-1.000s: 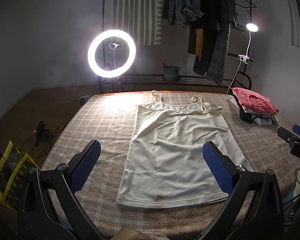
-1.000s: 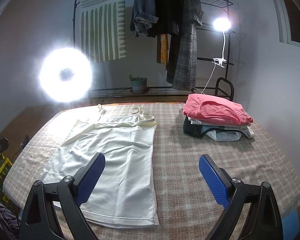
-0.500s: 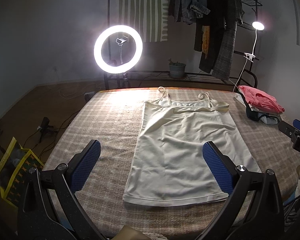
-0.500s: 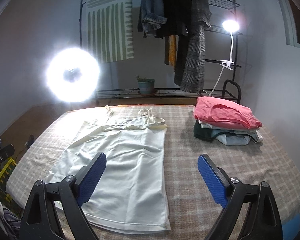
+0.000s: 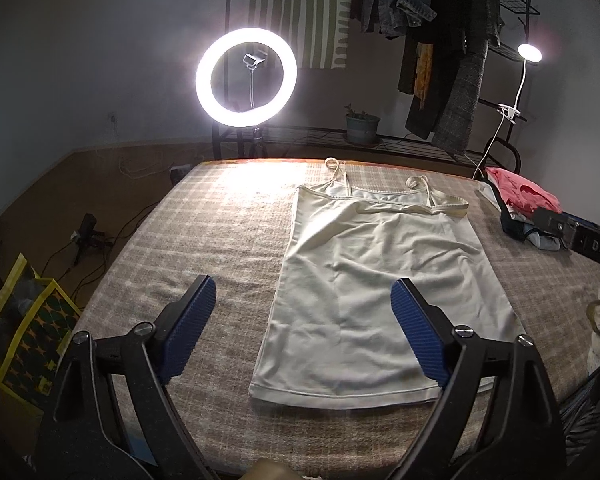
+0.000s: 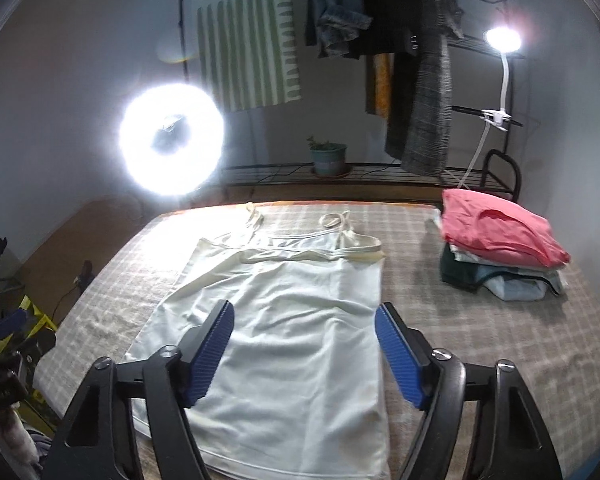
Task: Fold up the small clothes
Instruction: 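Move both grippers toward the camisole's side edge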
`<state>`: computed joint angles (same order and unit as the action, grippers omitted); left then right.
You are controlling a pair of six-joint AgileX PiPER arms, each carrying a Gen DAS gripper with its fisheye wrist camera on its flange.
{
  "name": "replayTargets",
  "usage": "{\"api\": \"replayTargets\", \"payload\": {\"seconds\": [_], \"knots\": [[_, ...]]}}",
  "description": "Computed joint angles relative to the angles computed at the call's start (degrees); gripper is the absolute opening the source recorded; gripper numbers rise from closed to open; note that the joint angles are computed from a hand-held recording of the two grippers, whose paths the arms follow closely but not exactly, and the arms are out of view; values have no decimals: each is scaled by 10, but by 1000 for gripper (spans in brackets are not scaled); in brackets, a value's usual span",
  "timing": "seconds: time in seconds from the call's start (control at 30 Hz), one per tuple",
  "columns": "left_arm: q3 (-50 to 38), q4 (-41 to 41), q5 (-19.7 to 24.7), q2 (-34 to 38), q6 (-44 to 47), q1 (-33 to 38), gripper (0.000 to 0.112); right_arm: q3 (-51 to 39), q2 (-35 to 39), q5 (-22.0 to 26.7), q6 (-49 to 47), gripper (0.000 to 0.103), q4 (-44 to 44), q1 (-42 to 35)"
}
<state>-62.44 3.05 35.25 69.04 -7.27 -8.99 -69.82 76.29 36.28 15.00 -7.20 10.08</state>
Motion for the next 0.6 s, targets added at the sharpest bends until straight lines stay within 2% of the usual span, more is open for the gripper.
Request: {"api": "replayTargets", "payload": {"seconds": [0.17,0.47,0.6], "knots": [[1,-57,10,14,46,35,81,-69,69,15,-23,68,5,28],[24,-200,44,39,134,122,58,-229,204,68,-94,64,48,61],[47,-244,56,54,150,153,55,-313,268,99,-121,64,83,58]]}}
